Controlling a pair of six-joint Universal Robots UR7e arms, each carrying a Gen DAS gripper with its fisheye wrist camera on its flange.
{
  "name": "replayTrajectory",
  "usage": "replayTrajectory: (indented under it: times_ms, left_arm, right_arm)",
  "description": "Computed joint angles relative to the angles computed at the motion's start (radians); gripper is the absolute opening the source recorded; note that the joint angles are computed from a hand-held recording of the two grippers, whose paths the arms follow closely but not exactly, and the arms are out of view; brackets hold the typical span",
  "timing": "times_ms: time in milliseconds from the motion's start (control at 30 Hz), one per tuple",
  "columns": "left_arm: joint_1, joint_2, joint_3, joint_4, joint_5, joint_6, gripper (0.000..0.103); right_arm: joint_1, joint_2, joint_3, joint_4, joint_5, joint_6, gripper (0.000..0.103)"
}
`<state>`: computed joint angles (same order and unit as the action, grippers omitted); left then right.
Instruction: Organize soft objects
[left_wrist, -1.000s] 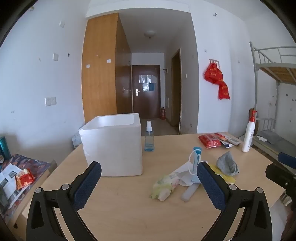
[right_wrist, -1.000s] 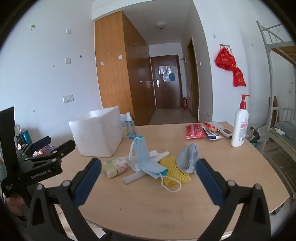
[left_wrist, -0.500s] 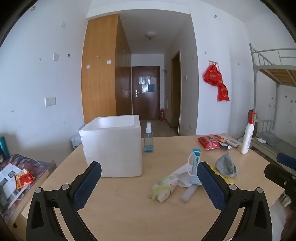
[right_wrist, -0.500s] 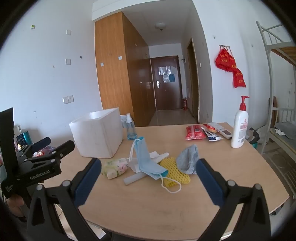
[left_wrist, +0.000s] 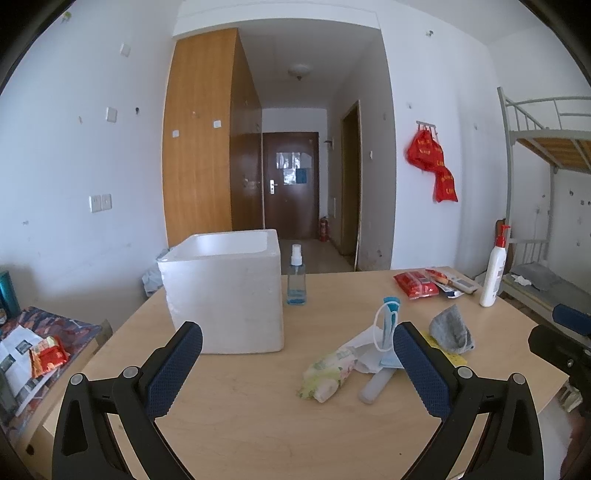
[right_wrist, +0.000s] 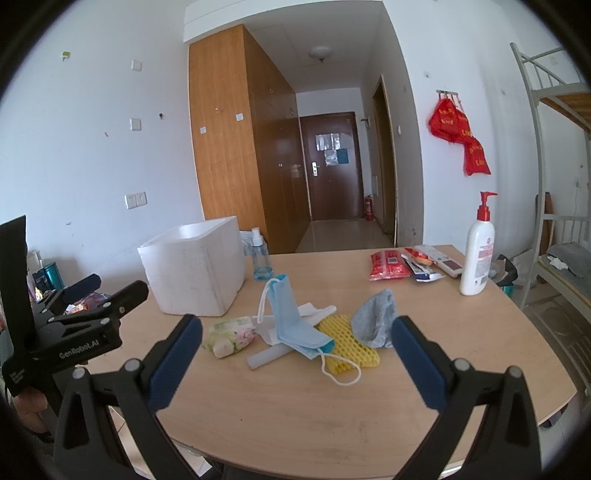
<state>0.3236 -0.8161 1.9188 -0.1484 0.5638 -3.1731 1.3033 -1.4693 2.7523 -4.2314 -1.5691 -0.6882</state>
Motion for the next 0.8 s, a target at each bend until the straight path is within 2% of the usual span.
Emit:
replayTrajectory:
  times_ms: [800]
  left_arm:
    - [-0.005, 0.008, -0.012, 0.027, -0.005, -0.014, 0.103]
  right_arm:
    - [0.008, 0.018, 0.004, -0.029, -0.014, 0.004, 0.103]
